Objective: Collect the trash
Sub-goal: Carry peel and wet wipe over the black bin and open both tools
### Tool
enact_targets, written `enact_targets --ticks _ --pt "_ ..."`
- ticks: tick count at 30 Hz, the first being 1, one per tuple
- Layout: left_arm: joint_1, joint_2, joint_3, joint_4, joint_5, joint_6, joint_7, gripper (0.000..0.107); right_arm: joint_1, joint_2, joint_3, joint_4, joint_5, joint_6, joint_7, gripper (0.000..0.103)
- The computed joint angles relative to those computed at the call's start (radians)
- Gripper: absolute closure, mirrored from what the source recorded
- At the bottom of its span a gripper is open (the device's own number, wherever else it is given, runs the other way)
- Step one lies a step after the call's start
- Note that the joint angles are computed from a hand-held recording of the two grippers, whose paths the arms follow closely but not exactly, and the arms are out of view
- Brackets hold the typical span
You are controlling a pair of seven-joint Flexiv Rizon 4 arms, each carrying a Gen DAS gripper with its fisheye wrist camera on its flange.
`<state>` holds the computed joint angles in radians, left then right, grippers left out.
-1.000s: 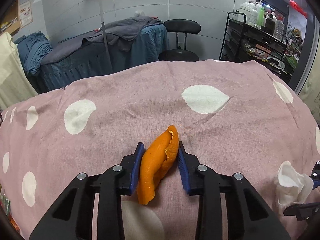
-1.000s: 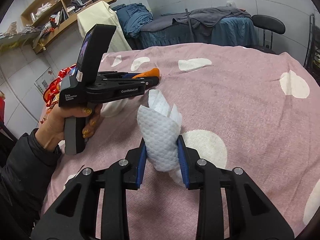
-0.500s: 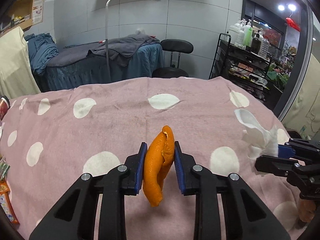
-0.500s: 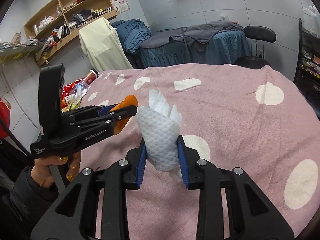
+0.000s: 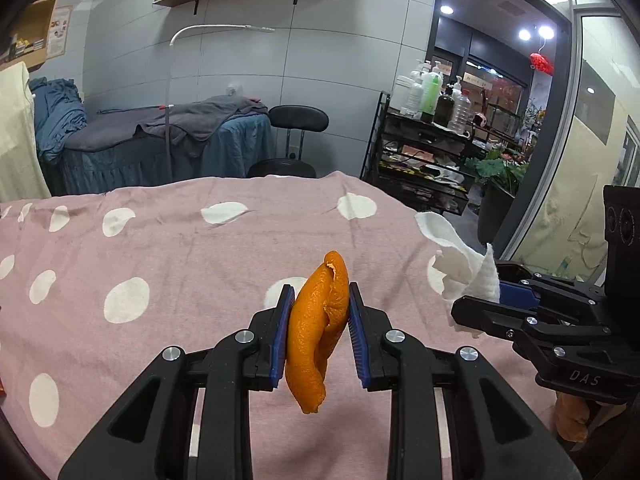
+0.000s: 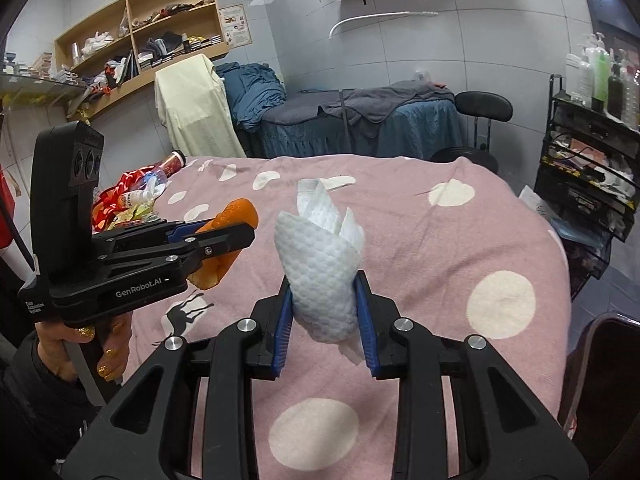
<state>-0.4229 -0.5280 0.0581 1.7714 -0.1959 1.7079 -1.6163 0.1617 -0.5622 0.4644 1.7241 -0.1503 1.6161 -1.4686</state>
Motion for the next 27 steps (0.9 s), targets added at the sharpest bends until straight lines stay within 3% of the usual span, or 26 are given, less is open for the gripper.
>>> enact_targets --ticks 2,8,12,15,20,23,25,27 --pt "0.01 -0.001 -0.039 0.008 0.004 0.02 0.001 0.08 0.018 0.036 -0.045 0.053 0.012 0.043 0.022 0.073" --pt "-0.059 -0.029 -0.044 -0.012 0.001 0.059 0.008 0.08 0.105 0.143 -0.236 0.217 0.032 0.161 0.137 0.073" --pt "0.012 -0.056 -0.191 -0.034 0.016 0.075 0.033 0.08 0.236 0.206 -0.448 0.324 0.083 0.219 0.213 0.073" --pt "0.014 -0.082 -0.234 -0.068 0.022 0.059 0.054 0.08 0.28 0.228 -0.54 0.37 0.118 0.228 0.248 0.073" --pt "0.013 -0.121 -0.286 -0.125 0.027 0.031 0.086 0.08 0.477 0.239 -0.81 0.438 0.2 0.218 0.262 0.073" --pt "-0.002 -0.143 -0.291 -0.161 0.024 0.01 0.103 0.08 0.493 0.225 -0.863 0.454 0.208 0.207 0.278 0.073" --pt "-0.007 -0.157 -0.299 -0.182 0.021 -0.005 0.111 0.08 0.551 0.203 -0.957 0.46 0.224 0.17 0.293 0.073" --pt "-0.018 -0.168 -0.297 -0.202 0.017 -0.02 0.119 0.08 0.512 0.19 -0.94 0.457 0.2 0.156 0.329 0.073"
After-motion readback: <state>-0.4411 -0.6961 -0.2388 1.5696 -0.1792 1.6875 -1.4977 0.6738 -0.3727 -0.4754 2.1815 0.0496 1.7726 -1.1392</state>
